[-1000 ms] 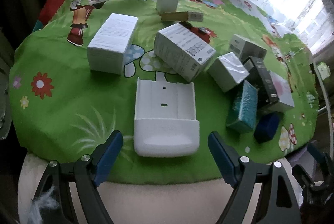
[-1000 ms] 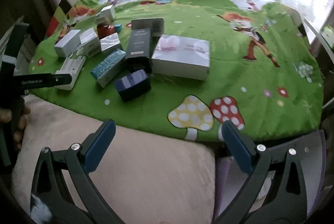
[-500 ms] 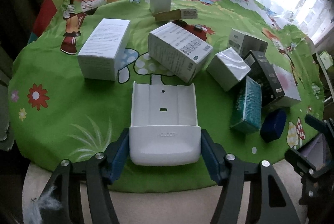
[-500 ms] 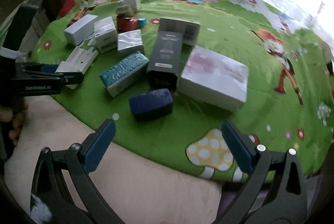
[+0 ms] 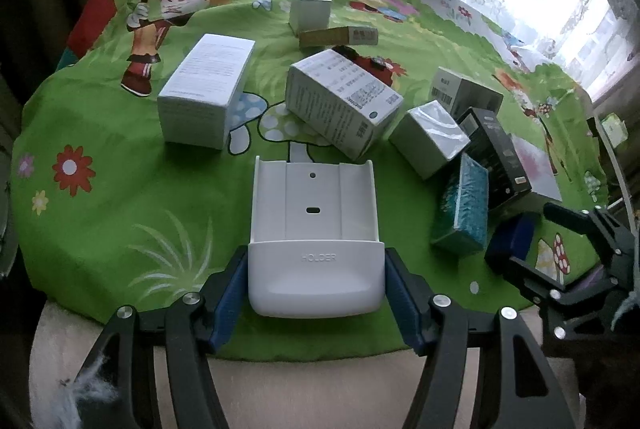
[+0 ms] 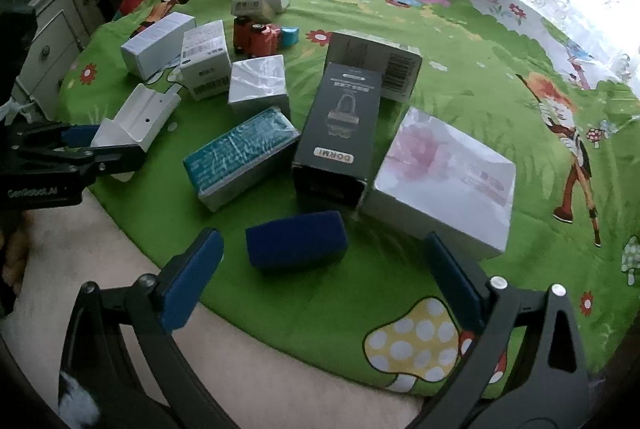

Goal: Organize rigid objects
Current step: 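Grasp the dark blue box with the right tool while the left tool holds the tray, then carry the tray and blue box into the purple storage box and release both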

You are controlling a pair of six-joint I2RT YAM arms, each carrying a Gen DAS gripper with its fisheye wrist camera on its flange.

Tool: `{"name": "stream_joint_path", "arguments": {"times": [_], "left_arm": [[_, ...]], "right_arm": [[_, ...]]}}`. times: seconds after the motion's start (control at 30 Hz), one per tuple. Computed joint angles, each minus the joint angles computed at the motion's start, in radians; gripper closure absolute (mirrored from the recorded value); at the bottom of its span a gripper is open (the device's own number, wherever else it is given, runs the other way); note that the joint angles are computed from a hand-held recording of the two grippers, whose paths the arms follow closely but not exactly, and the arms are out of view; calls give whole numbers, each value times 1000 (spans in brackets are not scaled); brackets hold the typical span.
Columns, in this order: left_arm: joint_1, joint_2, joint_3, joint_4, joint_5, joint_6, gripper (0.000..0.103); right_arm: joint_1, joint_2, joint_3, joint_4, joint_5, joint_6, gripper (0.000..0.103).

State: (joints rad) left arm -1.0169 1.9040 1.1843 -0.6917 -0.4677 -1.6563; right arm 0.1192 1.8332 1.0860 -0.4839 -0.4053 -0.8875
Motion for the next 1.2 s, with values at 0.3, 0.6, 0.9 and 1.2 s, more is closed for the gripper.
{"name": "stream_joint_path", "arguments": {"times": [0.3, 0.6, 0.9, 1.2], "left_arm": [[-47, -10, 18, -40, -44, -70, 38], [-98, 14, 87, -78, -82, -102, 38], [-130, 76, 209, -99, -104, -66, 38], [-142, 189, 401, -115, -101, 46, 38]], "right_arm": [[18, 43, 29, -40, 13, -13, 42], [-30, -40, -56, -10, -22, -23, 48], [-107, -153, -163, 58, -22, -2, 48], [-258, -182, -175, 21, -73, 0, 48]]}}
